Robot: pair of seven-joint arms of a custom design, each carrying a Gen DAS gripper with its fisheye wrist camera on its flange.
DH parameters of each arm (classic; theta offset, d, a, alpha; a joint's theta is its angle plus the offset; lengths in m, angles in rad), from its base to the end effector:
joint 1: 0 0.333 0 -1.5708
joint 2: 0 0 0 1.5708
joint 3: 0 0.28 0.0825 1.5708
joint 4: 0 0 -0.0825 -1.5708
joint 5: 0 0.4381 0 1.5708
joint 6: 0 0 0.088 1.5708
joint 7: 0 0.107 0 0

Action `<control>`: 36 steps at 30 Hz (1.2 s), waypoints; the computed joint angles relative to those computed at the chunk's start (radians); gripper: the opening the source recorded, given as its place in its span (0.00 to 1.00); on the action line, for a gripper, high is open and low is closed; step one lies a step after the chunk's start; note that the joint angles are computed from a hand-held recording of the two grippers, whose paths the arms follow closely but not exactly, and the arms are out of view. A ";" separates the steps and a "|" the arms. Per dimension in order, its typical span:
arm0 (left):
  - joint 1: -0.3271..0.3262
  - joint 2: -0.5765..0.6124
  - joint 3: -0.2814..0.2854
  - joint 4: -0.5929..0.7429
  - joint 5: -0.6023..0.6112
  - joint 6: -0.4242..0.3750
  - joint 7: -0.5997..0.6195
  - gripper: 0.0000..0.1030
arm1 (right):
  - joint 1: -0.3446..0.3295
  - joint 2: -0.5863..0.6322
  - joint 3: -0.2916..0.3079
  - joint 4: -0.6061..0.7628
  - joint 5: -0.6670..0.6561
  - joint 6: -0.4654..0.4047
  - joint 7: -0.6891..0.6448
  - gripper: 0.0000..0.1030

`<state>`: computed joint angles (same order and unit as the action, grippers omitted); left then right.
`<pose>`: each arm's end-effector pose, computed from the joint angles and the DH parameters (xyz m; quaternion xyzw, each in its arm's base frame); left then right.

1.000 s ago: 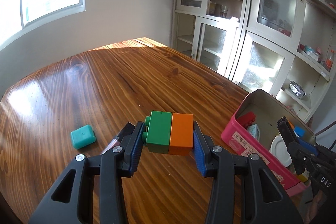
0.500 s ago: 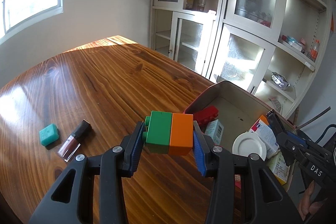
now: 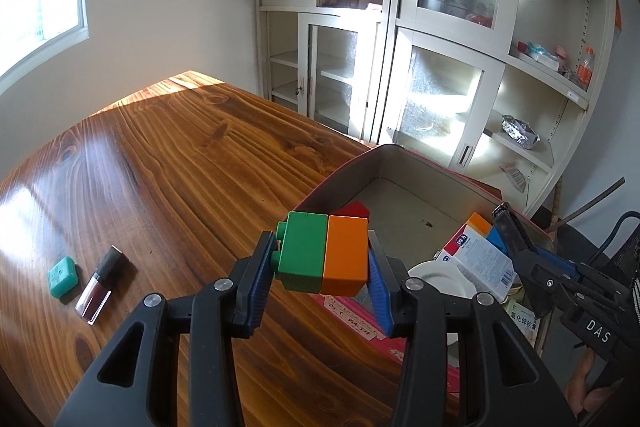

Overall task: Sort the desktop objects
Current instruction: 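Carry the green-orange brick and black comb over the pink tin, then lower brick and comb into the tin and open both tools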

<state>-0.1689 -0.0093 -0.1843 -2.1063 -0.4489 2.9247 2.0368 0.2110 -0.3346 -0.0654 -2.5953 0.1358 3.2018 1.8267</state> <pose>0.6055 -0.1943 0.4520 -0.4946 0.7646 -0.3585 0.2056 0.5106 0.0621 0.4162 -0.5444 0.7061 -0.2179 0.3970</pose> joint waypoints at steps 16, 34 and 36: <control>0.001 0.060 -0.028 0.062 0.045 -0.028 -0.024 0.45 | 0.039 0.018 -0.042 0.009 0.023 0.006 -0.038 0.29; 0.024 0.099 -0.054 0.115 -0.022 -0.088 -0.001 0.56 | 0.067 0.041 -0.071 0.035 0.080 -0.020 -0.086 0.30; 0.024 0.094 -0.051 0.111 -0.026 -0.083 -0.001 0.56 | 0.045 0.037 -0.050 0.032 0.077 -0.018 -0.078 0.31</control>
